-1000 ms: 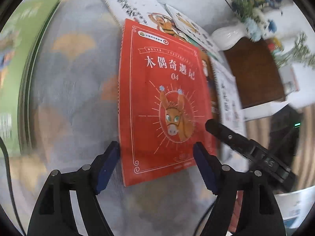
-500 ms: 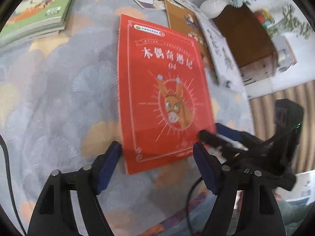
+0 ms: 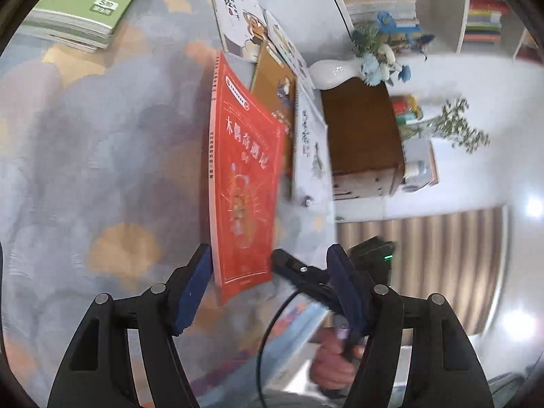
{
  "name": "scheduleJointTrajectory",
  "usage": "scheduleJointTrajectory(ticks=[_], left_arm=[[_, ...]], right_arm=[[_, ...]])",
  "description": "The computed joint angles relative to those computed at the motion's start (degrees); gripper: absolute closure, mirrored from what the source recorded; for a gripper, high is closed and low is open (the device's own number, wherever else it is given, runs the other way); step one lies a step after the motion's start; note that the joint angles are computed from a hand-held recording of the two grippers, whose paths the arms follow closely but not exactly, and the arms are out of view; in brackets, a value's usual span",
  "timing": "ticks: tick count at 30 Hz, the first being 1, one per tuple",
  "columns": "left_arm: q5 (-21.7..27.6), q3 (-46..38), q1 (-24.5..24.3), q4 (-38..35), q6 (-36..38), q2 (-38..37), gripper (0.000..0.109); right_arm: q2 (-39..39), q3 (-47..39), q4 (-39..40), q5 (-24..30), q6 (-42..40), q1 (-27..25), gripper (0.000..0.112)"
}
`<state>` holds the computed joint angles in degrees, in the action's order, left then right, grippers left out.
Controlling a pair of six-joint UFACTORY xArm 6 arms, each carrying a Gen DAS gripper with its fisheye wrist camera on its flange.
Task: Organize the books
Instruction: 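Lift the red book and carry it away from the pile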
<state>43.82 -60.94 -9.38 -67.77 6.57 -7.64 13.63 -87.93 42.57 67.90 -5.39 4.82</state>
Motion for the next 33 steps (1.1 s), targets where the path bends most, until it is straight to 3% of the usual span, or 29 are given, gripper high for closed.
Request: scheduleJointTrajectory(ticks=[2, 3, 5, 6, 9, 14, 19, 24, 26, 28, 30, 33], left_arm=[[-1.72, -1.39, -1.16, 6.24, -3.67, 1.36, 0.046], [-2.15, -1.28, -1.88, 9.94, -6.07, 1.62, 0.053], [0.18, -3.99, -2.89, 19.8, -11.97, 4.37, 0.092], [0.83, -5.14, -3.74, 24.08, -13.92, 5.32, 0.095], [0.53, -7.69, -6.12, 29.06, -15.11, 7.45, 0.096], [-2.2, -7.88, -5.91, 15.18, -9.69, 7.08, 0.096], [0.93, -9.22, -3.69, -0.74, -3.83, 8.42, 0.096], [3.3, -7.23, -2.13, -8.18, -3.05, 8.25, 0.096], [3.23, -6.93, -2.03, -5.57, -5.46, 8.17, 0.097], [2.43, -7.56, -2.62, 3.5, -10.56, 7.79, 0.098], [1.96, -8.94, -3.78, 15.13, -15.06, 7.84, 0.093], [2.33, -10.54, -5.44, 26.39, -19.89, 7.45, 0.091]], right_arm=[[0.71, 0.57, 4.51, 1.22, 0.74, -1.73, 0.08], [0.71, 1.02, 5.73, 1.44, 0.75, -2.13, 0.08], [0.03, 1.91, 6.05, 1.15, 0.27, -2.19, 0.08], [-0.52, 2.26, 5.2, 0.83, 0.02, -1.9, 0.08], [-0.44, 1.59, 2.42, -0.1, -0.13, -0.35, 0.08], [1.38, 0.05, 5.95, 3.73, 0.8, -2.08, 0.077], [2.73, 1.46, 16.68, 7.42, 2.11, -6.41, 0.059], [5.88, 0.55, 25.0, 8.35, 2.74, -6.09, 0.059], [5.97, -0.05, 24.96, 7.62, 2.16, -5.32, 0.077], [6.04, -2.52, 20.92, 6.25, 2.15, -3.8, 0.084], [4.99, -4.98, 12.72, 3.85, 0.9, -1.54, 0.087], [2.92, -7.24, -0.81, 0.77, -2.1, 2.42, 0.087]])
